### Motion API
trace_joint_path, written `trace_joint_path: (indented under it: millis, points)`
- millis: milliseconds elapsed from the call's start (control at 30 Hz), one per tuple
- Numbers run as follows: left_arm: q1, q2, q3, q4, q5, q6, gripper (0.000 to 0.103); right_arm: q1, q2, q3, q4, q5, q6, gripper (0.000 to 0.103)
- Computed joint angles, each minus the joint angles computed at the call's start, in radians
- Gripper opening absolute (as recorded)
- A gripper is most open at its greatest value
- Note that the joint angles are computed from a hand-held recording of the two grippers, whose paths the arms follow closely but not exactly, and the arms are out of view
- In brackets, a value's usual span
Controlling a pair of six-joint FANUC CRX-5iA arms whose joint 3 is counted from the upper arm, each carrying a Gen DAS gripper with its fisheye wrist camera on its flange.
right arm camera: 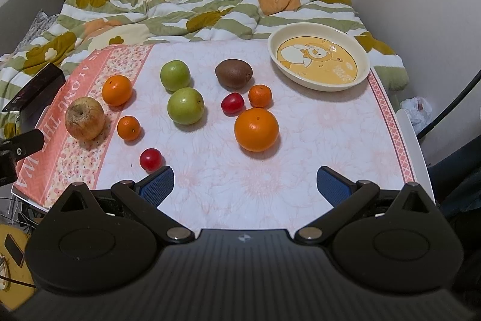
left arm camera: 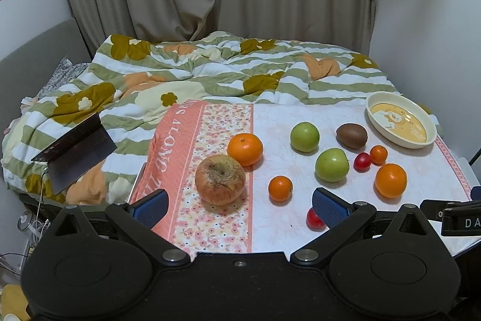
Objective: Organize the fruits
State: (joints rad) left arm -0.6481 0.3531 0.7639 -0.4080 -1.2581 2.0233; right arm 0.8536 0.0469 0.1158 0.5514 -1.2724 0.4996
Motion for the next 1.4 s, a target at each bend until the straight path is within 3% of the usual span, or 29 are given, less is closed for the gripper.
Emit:
trace_joint_path:
  millis: [1100,1400]
  points:
    - [0.008,-0.001,0.003,0.006,-0.005,0.019,0.103,-0.005,0.005,0.005,0.000,0.008,0.005,0.103]
    - [0.005,0.018,0.035,-0.036,-0.030,0.041,0.103,-0.017,0.025,0.046,-0.045,0.029,0.083,0.103]
